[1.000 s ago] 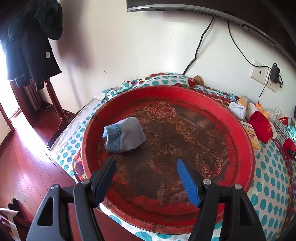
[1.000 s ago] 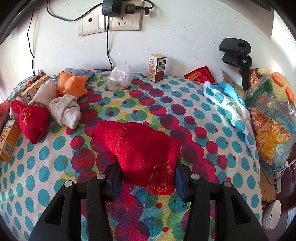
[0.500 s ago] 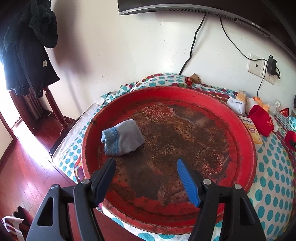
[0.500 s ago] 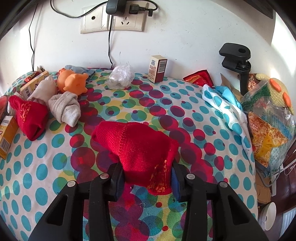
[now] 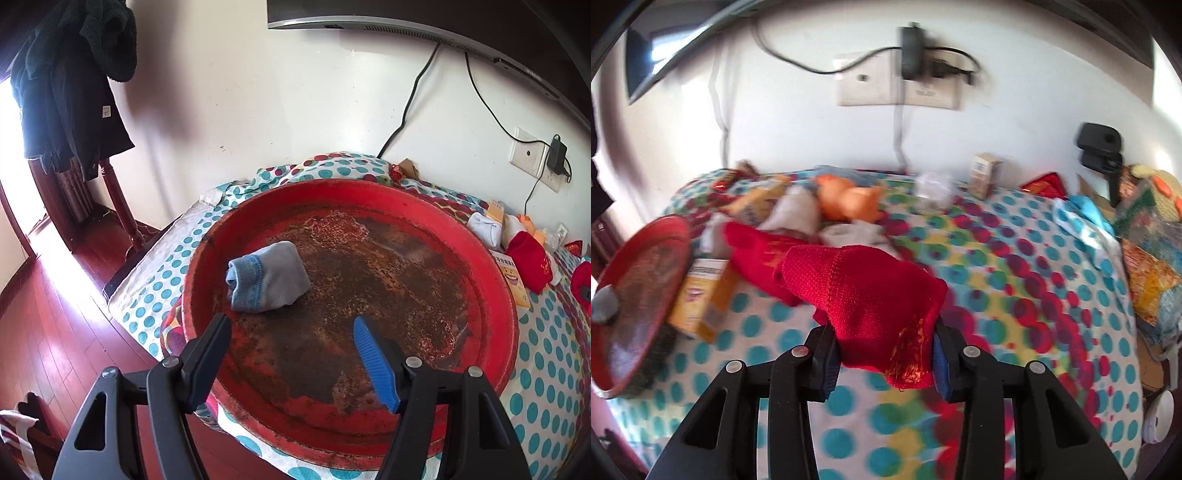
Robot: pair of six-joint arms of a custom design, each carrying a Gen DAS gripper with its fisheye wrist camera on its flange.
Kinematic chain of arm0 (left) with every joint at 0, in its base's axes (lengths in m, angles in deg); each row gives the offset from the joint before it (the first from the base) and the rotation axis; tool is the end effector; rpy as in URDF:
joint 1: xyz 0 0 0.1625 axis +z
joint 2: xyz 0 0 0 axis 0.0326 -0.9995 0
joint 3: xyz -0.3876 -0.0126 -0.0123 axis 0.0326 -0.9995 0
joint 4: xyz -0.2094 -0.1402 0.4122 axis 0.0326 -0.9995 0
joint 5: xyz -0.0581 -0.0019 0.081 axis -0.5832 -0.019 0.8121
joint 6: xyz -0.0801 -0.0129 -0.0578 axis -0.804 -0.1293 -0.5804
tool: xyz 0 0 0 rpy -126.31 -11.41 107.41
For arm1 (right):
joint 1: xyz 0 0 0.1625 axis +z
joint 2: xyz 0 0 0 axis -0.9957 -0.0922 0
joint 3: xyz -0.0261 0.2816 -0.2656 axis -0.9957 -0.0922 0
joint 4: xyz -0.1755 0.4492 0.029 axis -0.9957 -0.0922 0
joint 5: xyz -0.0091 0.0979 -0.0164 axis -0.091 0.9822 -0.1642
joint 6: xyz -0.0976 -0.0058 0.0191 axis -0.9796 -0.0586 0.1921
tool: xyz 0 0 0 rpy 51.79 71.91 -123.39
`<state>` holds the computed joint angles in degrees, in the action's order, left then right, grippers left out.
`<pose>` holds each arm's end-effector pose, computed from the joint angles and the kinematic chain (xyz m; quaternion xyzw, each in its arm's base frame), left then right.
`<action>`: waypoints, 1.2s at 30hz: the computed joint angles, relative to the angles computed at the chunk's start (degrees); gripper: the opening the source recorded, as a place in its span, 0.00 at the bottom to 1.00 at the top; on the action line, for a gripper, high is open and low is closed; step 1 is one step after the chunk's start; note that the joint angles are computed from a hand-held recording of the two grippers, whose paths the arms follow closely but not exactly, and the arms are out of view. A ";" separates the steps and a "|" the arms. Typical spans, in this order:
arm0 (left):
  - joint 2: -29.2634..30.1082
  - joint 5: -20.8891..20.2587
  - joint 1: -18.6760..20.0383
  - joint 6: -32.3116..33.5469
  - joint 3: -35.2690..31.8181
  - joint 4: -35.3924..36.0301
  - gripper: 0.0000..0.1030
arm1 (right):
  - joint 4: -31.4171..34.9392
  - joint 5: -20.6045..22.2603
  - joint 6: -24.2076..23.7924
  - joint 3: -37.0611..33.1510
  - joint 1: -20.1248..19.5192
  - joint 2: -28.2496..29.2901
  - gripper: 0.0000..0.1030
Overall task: Organize objects
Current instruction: 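Carry the red knit sock with the right gripper over the red tray, then lower the red sock into the tray and open the right gripper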
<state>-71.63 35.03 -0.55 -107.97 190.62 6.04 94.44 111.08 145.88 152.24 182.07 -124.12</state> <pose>-0.3481 -0.2066 0.0209 -0.0545 0.7885 -0.4348 0.4316 0.1409 -0.4653 0.2223 0.1690 -0.8685 0.3349 0.3240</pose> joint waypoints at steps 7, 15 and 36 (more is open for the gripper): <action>0.18 -1.52 0.22 -3.37 -0.69 3.20 0.69 | 5.00 -5.09 -0.38 1.64 3.87 -0.33 0.37; -0.64 -2.41 0.06 -6.18 -0.36 4.78 0.69 | 8.12 -8.47 -4.34 7.76 7.41 -4.72 0.37; -2.77 -4.03 -0.67 -13.15 0.64 7.92 0.69 | 17.49 -15.51 -24.14 10.17 -5.21 -15.32 0.39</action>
